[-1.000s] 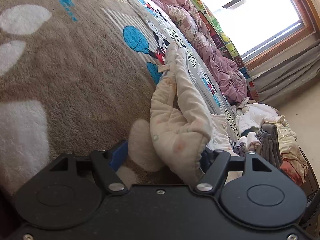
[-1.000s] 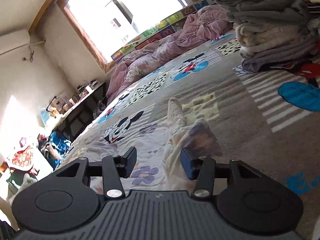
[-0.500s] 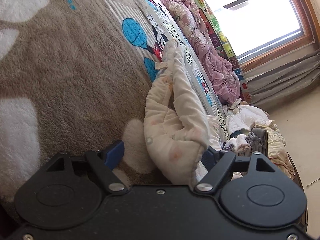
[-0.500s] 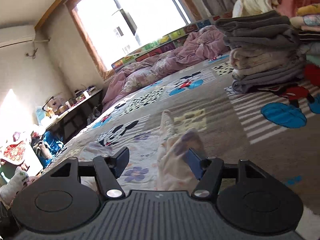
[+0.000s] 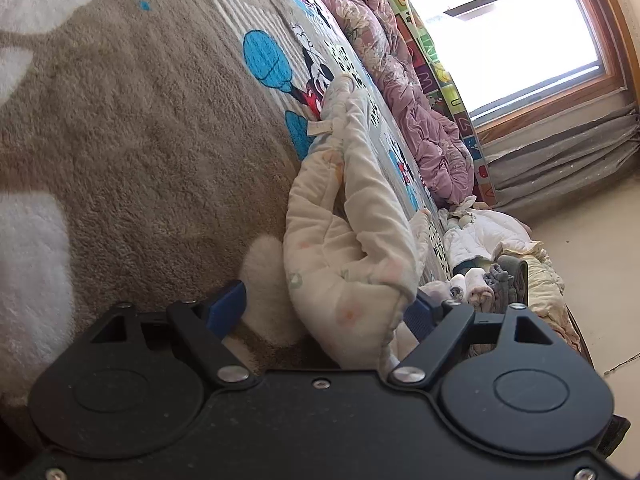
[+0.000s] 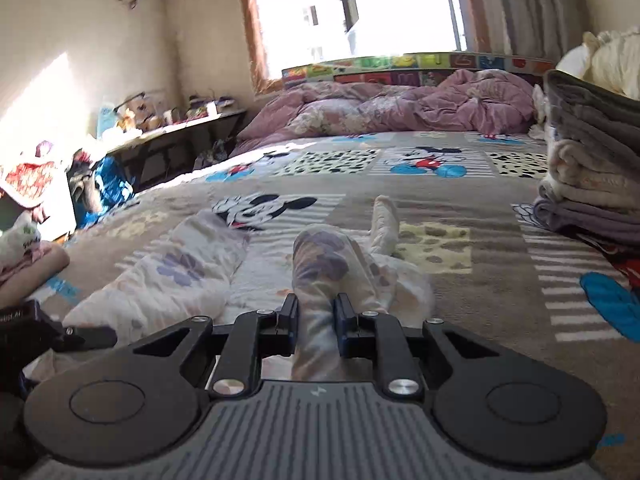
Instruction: Fold clothes
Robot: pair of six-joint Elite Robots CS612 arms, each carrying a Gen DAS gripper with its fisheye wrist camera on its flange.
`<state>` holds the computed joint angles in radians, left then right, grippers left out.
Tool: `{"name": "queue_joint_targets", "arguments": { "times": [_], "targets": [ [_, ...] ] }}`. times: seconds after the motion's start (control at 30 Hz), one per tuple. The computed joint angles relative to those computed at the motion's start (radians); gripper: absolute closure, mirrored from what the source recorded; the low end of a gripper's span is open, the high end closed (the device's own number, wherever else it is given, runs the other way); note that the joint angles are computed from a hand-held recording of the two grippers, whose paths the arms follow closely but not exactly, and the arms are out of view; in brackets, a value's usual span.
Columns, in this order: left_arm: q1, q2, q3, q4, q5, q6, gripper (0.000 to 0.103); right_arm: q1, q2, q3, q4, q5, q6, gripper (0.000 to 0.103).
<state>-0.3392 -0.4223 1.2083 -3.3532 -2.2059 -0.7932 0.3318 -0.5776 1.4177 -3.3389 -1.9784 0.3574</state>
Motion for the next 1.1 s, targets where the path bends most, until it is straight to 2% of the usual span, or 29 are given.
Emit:
{"name": "queue_joint_targets", "arguments": {
  "times": [0.03,0.07,0.13,0.17,0.2,0.3,0.37,0.47,0.53,0.6,0.7,0.8,0.87,0.9,0.97,1.0,1.1],
  "targets": [
    [0.000,0.000,0.000,0.000,0.000,0.000,0.021,0.000,-0.001,-0.019,0.089,0.047,-0.071,0.080],
    [0.000,-0.001,0.000,0.001,0.000,-0.001,0.021,0.008,-0.001,-0.032,0.136,0.052,-0.121,0.079],
    [0.001,-0.001,0.000,-0.001,-0.004,-0.007,0.021,0.033,0.011,-0.050,0.148,0.015,-0.211,0.075],
    [0.002,0.000,-0.001,-0.002,-0.008,-0.012,0.021,0.034,0.006,-0.038,0.124,0.026,-0.211,0.075],
    [0.002,0.000,-0.002,-0.002,-0.010,-0.016,0.021,0.028,-0.005,-0.012,0.076,0.062,-0.172,0.074],
    [0.001,0.000,-0.005,0.005,-0.009,-0.014,0.021,0.008,-0.037,0.065,-0.093,0.159,-0.062,0.052],
    [0.000,-0.001,-0.005,0.007,-0.006,-0.012,0.021,-0.001,-0.054,0.107,-0.200,0.184,-0.008,0.050],
    [-0.002,-0.003,-0.004,0.007,-0.003,-0.011,0.021,-0.031,-0.066,0.159,-0.323,0.167,0.202,0.042],
    [-0.002,-0.004,-0.002,0.008,0.000,-0.005,0.021,-0.053,-0.065,0.179,-0.346,0.111,0.379,0.036],
    [-0.002,-0.003,-0.001,0.006,0.000,0.001,0.021,-0.081,-0.055,0.185,-0.335,0.100,0.546,0.035],
    [0.000,0.000,-0.004,0.003,-0.004,0.003,0.020,-0.118,-0.023,0.168,-0.315,0.133,0.791,0.035],
    [-0.001,0.002,-0.005,0.000,-0.003,0.005,0.020,-0.137,0.020,0.121,-0.309,0.192,0.901,0.031],
    [-0.003,0.001,-0.004,0.004,0.004,0.019,0.020,-0.145,0.047,0.089,-0.306,0.219,0.949,0.032],
    [-0.004,0.001,-0.003,0.004,0.007,0.027,0.020,-0.145,0.057,0.075,-0.302,0.221,0.959,0.035],
    [-0.007,0.000,-0.002,0.003,0.012,0.043,0.018,-0.144,0.074,0.050,-0.308,0.212,0.964,0.053],
    [-0.008,0.000,-0.002,0.003,0.014,0.051,0.018,-0.144,0.081,0.042,-0.318,0.209,0.971,0.067],
    [-0.009,0.002,-0.005,0.004,0.013,0.056,0.017,-0.131,0.080,0.038,-0.336,0.147,0.925,0.080]
  ]
}}
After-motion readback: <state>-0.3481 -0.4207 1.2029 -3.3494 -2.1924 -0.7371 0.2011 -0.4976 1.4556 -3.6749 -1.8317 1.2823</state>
